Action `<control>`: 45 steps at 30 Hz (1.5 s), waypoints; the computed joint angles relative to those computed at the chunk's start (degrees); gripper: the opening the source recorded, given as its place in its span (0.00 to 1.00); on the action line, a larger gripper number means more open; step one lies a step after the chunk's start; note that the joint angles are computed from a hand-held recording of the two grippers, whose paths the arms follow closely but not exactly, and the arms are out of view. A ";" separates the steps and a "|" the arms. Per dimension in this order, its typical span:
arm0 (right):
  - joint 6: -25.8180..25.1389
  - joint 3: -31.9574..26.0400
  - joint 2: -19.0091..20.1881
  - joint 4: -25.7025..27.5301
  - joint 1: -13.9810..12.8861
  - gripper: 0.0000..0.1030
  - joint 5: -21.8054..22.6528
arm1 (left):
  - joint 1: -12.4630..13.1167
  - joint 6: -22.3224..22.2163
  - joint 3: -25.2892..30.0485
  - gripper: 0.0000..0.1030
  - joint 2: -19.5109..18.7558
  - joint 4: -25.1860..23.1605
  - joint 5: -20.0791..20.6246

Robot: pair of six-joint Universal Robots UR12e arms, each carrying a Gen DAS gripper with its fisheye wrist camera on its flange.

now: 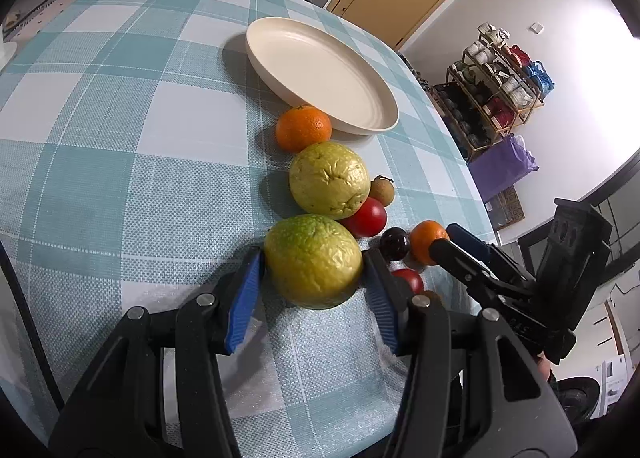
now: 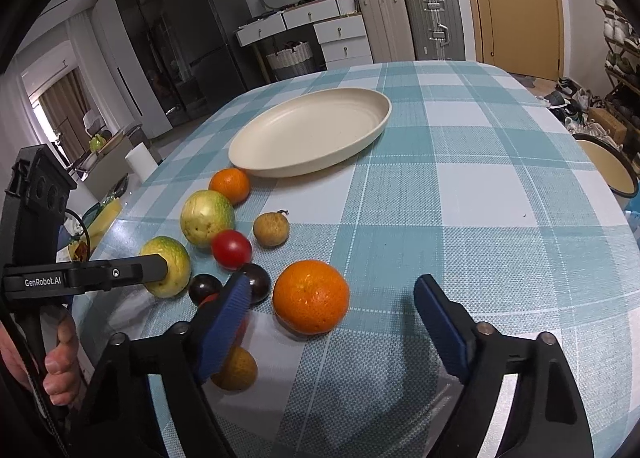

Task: Organize fruits
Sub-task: 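Grasp the green citrus with the left tool while the right tool grasps an orange, then carry both fruits onto the cream plate and open both tools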

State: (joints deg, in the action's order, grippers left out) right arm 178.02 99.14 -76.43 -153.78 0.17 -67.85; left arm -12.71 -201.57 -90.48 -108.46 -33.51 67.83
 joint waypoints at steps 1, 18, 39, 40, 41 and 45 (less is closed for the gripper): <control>-0.15 -0.16 0.13 0.24 0.03 0.77 0.21 | 0.01 0.00 0.02 0.47 0.00 -0.04 0.00; 1.42 -0.39 0.43 1.05 -1.17 0.39 5.26 | 0.76 -0.67 0.62 0.46 0.42 1.10 0.84; 0.73 -1.79 1.13 -0.04 -1.36 0.39 6.27 | 0.64 0.70 2.92 0.48 -1.74 -2.62 -1.64; 0.59 -1.77 1.10 -0.02 -1.38 0.39 6.29 | 0.67 0.99 2.98 0.48 -1.76 -2.83 -1.87; 0.48 -1.72 1.04 -0.16 -1.40 0.39 6.35 | 0.72 1.01 2.91 0.48 -1.71 -2.93 -2.07; 0.34 -2.03 1.06 -0.79 -1.48 0.39 7.21 | 0.94 0.99 2.81 0.48 -1.49 -2.84 -2.12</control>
State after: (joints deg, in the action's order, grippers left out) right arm 178.36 97.12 -75.37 -154.57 -1.31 -60.65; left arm -11.78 -200.58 -87.67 -109.95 -36.35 65.71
